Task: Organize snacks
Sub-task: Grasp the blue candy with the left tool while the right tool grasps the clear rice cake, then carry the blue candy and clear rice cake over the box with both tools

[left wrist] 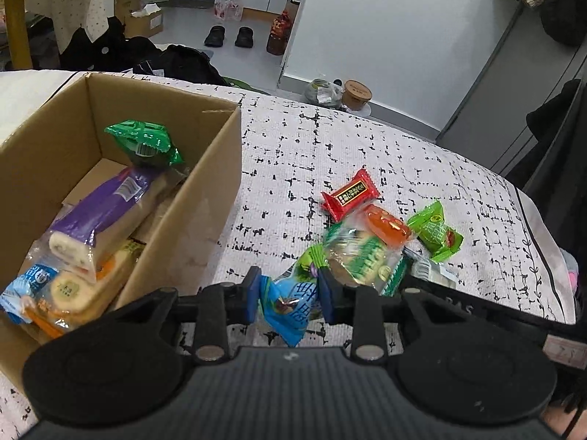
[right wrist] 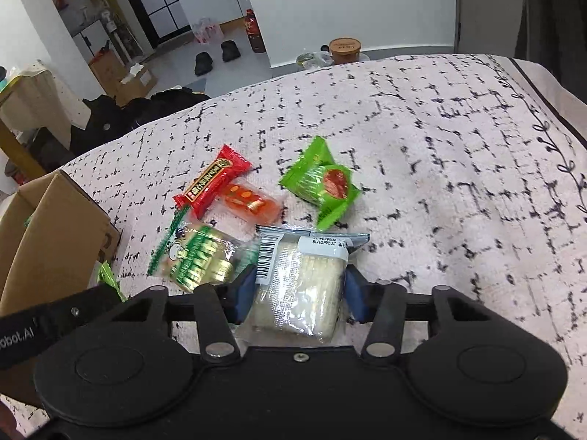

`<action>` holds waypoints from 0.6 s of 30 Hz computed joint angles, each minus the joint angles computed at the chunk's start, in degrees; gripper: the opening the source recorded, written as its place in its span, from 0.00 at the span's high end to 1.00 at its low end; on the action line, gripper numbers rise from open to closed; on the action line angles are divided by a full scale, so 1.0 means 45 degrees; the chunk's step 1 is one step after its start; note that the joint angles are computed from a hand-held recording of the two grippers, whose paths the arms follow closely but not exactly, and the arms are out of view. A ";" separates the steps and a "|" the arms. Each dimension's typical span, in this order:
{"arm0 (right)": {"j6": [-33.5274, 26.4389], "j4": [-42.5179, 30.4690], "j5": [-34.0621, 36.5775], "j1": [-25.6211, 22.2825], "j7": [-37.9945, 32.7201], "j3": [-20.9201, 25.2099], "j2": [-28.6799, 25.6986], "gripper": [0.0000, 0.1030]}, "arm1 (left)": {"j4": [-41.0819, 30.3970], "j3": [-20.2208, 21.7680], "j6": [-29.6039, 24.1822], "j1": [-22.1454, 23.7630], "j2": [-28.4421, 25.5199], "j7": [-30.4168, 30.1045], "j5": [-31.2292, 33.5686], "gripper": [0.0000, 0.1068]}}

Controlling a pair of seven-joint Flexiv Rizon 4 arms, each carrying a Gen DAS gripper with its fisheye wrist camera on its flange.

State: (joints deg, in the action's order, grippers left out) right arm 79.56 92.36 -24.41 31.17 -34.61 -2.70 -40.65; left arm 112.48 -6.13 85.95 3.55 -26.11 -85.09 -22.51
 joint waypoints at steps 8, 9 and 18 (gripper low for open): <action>0.1614 0.1459 0.0578 -0.0111 0.0262 -0.0118 0.0855 0.55 | 0.0377 -0.0599 0.0343 0.0413 0.0283 0.0298 -0.0295 0.70; 0.1822 0.1577 0.0641 -0.0097 0.0256 -0.0144 0.0953 0.55 | 0.0458 -0.0764 0.0431 0.0526 0.0352 0.0404 -0.0378 0.70; 0.2669 0.1617 0.1041 0.0175 -0.0039 -0.0402 0.1313 0.55 | 0.0997 -0.1975 0.1180 0.1446 0.0966 0.1160 -0.1095 0.70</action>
State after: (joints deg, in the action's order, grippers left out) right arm 91.57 99.64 -19.72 31.96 -34.79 -4.51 -34.74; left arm 116.97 -15.02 91.26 10.05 -21.76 -79.87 -27.44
